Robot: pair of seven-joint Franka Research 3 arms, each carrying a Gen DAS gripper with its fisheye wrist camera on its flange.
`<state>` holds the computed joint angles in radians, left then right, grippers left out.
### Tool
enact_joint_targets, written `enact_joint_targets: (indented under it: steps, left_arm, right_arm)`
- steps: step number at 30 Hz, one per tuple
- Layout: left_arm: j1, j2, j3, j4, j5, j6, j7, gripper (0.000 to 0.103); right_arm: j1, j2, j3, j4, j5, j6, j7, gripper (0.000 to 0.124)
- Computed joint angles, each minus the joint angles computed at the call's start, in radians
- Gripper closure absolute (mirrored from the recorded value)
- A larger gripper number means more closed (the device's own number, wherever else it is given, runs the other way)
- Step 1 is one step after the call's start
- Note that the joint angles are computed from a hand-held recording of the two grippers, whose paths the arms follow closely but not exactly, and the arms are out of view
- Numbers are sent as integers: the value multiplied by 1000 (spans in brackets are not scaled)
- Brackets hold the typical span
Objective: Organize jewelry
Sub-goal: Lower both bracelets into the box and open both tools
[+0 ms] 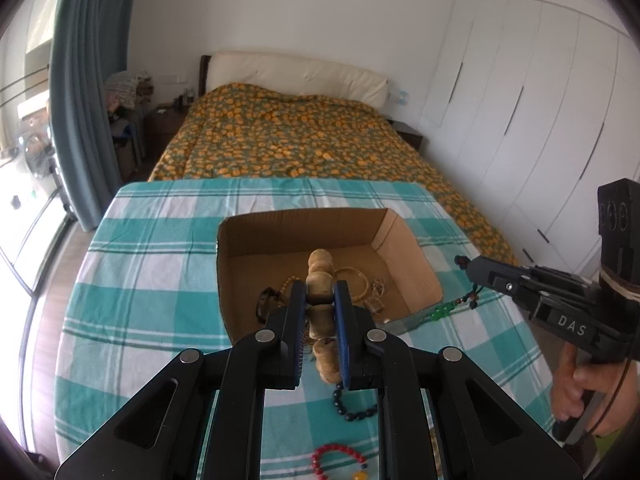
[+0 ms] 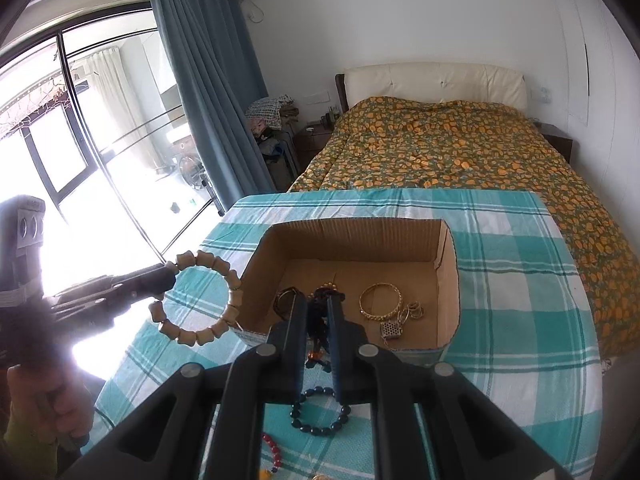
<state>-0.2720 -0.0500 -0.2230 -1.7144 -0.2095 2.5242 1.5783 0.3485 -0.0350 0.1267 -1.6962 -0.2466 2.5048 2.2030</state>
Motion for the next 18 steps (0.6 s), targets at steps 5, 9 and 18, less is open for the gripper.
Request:
enact_joint_targets:
  steps: [5, 9, 18]
  left_arm:
    - [-4, 110, -21, 84, 97, -7, -57, 91]
    - [-6, 179, -31, 133, 160, -29, -94, 91]
    - [11, 169, -26, 66, 214, -31, -203, 37]
  right_arm:
    - [1, 115, -30, 78, 19, -11, -35, 114]
    - [2, 159, -56, 74, 64, 4, -56, 114]
    - [11, 187, -72, 21, 142, -34, -72, 91]
